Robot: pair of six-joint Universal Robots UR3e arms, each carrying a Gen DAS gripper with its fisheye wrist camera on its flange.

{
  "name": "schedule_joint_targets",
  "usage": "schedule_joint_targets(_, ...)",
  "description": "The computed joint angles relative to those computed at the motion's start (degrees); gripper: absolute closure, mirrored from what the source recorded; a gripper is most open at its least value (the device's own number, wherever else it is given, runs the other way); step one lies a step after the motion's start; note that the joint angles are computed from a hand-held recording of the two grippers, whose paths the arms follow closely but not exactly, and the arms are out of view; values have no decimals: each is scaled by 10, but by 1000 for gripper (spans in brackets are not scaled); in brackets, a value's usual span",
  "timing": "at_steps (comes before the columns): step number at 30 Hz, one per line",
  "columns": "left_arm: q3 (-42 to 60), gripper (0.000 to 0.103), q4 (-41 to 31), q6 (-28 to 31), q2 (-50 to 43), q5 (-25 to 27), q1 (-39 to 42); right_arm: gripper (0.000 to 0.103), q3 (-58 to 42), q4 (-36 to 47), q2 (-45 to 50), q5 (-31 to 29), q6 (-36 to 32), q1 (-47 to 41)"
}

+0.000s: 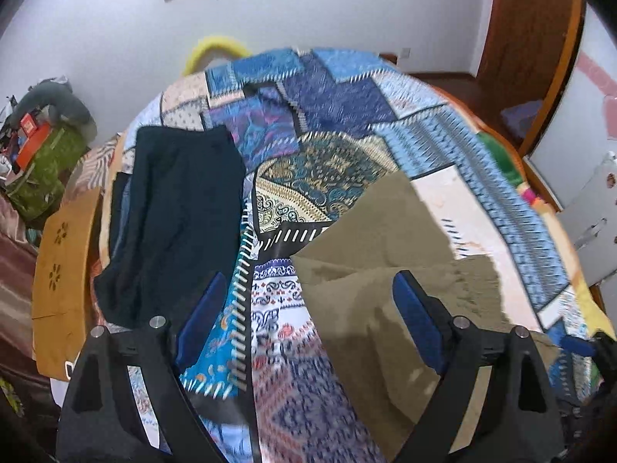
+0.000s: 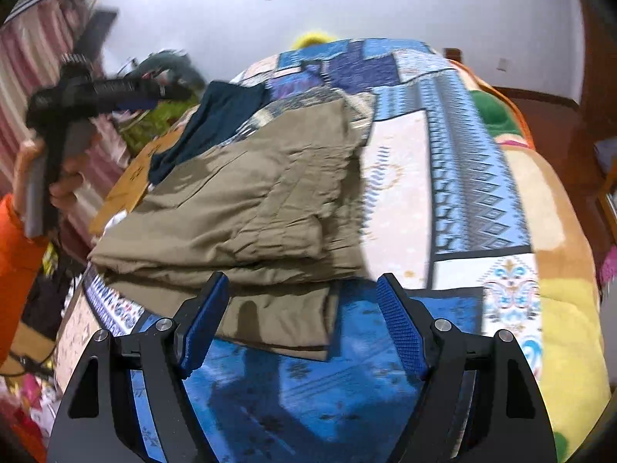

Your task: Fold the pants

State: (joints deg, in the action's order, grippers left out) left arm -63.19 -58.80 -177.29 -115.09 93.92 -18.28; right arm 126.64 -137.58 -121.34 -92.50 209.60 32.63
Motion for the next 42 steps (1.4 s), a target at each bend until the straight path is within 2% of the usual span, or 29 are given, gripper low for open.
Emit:
schedule_joint_targets(4, 124, 13, -55, 10, -112, 21, -10, 28, 9, 24, -28, -1, 4, -28)
schedule_joint_targets(8, 313, 8, -176, 15, -255, 55, -20, 28, 11, 38, -37, -4, 8, -38)
schedule_joint_targets(10, 348, 5, -197, 21, -298, 79, -25, 28, 9, 43, -35, -9, 10, -38)
schedule_joint_targets(11, 329, 0, -181, 24, -300, 91, -26, 28, 8, 45, -35, -11, 11, -38)
schedule_joint_targets(13, 244, 0, -119, 39, -261, 80, -20, 28, 6, 48, -36, -14, 9, -39)
schedule_joint_targets(15, 186, 0, -99, 54, -227, 77, -15, 28, 1, 51, -35, -18, 10, -38)
schedule_joint_targets(19, 20, 0, -9, 84, -133, 106, -13, 28, -13, 50, -29, -36, 8, -31)
schedule_joint_targets(22, -84, 0, 20, 76, -56, 104, 0, 28, -28, 39, -17, -45, 3, -21)
schedule_joint_targets(29, -293, 0, 52, 66, 132, 55, 38, 27, -49, 4, 34, -57, -6, 9)
schedule_joint_targets(32, -365, 0, 60, 58, 205, 30, 43, 26, -40, -14, 48, -39, -9, 6)
schedule_joint_targets(37, -419, 0, 48, 52, 275, -34, 64, 26, -41, -37, 87, -5, -26, -10)
schedule_joint_targets(39, -447, 0, 57, 31, 298, -59, 79, 27, -41, -52, 109, 0, -31, -16)
schedule_joint_targets(40, -453, 0, 65, 24, 298, -66, 84, 28, -42, -54, 116, -2, -32, -17)
schedule_joint_targets(42, -485, 1, 86, 10, 318, -91, 103, 41, -38, -57, 125, 11, -38, -28)
